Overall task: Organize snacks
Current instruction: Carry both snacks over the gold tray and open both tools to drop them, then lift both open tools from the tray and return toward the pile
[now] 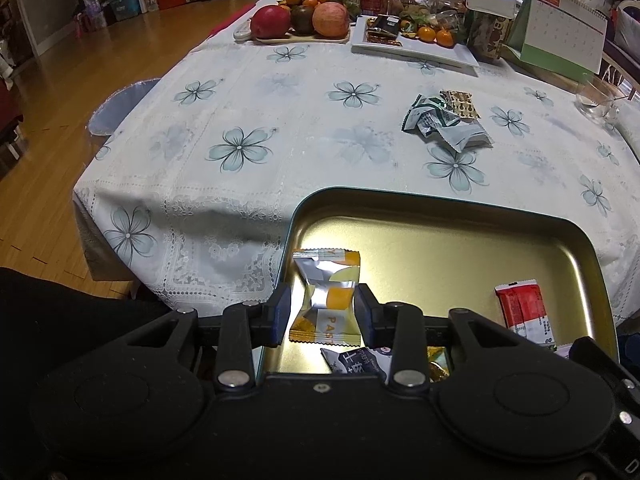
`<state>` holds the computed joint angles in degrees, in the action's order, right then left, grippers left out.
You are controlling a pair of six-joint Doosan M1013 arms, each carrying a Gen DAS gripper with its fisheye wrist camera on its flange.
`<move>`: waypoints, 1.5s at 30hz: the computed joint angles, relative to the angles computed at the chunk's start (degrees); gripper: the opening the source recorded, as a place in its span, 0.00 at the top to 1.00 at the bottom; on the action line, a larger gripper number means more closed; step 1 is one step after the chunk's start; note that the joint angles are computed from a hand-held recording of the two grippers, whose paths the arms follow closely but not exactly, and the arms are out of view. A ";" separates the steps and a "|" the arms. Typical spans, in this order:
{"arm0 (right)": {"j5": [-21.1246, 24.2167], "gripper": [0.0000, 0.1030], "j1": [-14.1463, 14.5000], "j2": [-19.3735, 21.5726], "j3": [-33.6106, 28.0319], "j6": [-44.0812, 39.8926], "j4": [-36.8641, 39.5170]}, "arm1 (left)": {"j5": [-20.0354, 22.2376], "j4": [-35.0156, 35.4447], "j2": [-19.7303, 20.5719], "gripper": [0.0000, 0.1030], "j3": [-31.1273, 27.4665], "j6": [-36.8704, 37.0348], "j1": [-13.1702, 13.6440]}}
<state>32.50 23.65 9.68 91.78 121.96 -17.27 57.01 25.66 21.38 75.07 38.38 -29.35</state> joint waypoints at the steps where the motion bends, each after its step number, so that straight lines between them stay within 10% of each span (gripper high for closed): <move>1: -0.04 0.25 0.04 0.02 0.01 0.80 -0.72 | 0.06 -0.03 0.02 0.56 -0.02 0.06 0.00; 14: 1.66 0.17 0.12 0.35 -0.46 3.11 -1.83 | 1.30 -0.12 0.33 0.56 -0.34 0.31 -0.04; 25: 9.98 0.16 -1.92 2.31 -3.60 -4.57 11.27 | 4.69 -5.52 1.01 0.56 -1.41 3.26 0.63; 45: 22.35 0.16 -2.45 7.18 -11.14 -6.77 11.05 | 9.93 -12.56 2.64 0.56 -4.63 7.80 2.53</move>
